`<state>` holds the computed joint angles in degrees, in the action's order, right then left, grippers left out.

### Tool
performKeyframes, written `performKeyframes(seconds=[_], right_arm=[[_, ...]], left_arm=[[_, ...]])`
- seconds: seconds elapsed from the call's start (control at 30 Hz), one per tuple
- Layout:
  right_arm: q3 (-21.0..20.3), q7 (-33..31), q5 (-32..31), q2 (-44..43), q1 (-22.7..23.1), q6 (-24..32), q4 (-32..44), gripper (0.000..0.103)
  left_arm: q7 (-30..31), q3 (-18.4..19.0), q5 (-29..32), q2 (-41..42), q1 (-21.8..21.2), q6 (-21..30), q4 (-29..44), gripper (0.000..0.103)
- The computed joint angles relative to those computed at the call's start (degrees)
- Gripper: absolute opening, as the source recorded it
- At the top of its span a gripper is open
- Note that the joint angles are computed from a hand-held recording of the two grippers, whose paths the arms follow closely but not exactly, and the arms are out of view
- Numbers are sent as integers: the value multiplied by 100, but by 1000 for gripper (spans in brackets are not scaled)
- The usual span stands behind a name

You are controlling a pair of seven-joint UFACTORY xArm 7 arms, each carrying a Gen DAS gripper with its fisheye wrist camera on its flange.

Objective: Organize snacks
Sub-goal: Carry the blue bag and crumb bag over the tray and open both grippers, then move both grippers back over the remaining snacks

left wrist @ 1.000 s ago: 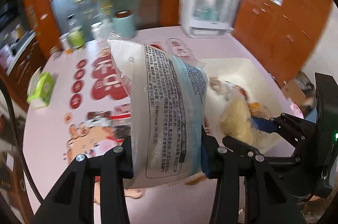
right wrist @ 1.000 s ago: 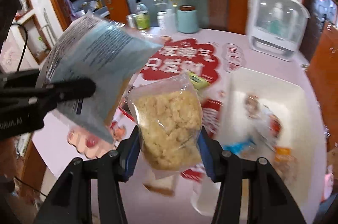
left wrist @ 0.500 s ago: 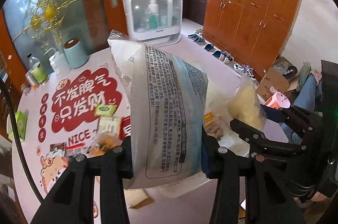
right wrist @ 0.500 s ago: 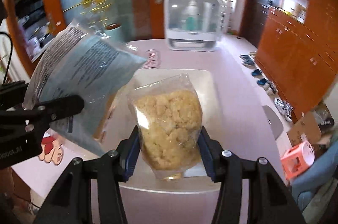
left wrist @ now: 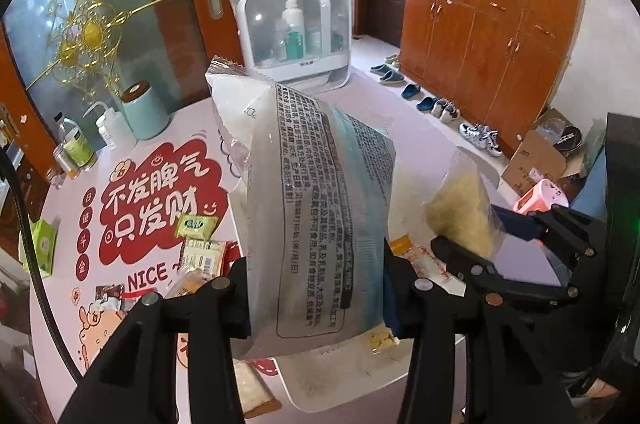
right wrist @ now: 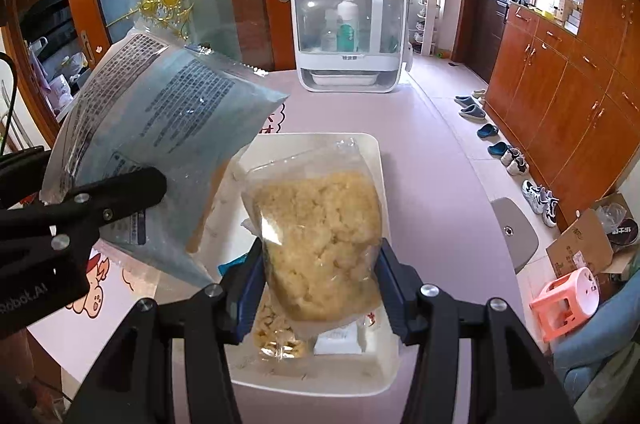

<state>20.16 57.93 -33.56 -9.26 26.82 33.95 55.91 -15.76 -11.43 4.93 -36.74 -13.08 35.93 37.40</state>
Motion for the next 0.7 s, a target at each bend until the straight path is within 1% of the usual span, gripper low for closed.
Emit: performKeyframes(seconds=[0.07,0.1,0.13,0.2,0.27,0.33,0.43,0.53,0.7], right_arm=[[-55,-86,111,102,-2,-60,47,54],[-86,-159,218,111,18,-94,40,55],[-133,-272,371,142,34,-154,37,55],[-210,-503,701,216,70,-259,32,57],[-220,-555,823,262,81,-276,44,60],[-204,-505,792,261,83,-278,50,65],[-176,-375,671,279,76,-198,112,73],[-169,-306,672,234,100,-212,86,73],[-125,-261,657,223,141,-84,143,73]], left_arm=[[2,7,14,37,24,100,1,52],[-10,-7,53,41,55,153,-14,59],[-21,-17,83,16,72,152,-42,70],[-63,-59,195,-95,134,81,-144,85],[-36,-73,278,-179,150,30,-200,87],[-6,-80,315,-205,154,86,-202,91],[-8,-58,294,-235,145,158,-200,92],[41,10,232,-281,119,258,-212,92],[106,44,175,-430,109,396,-273,92]])
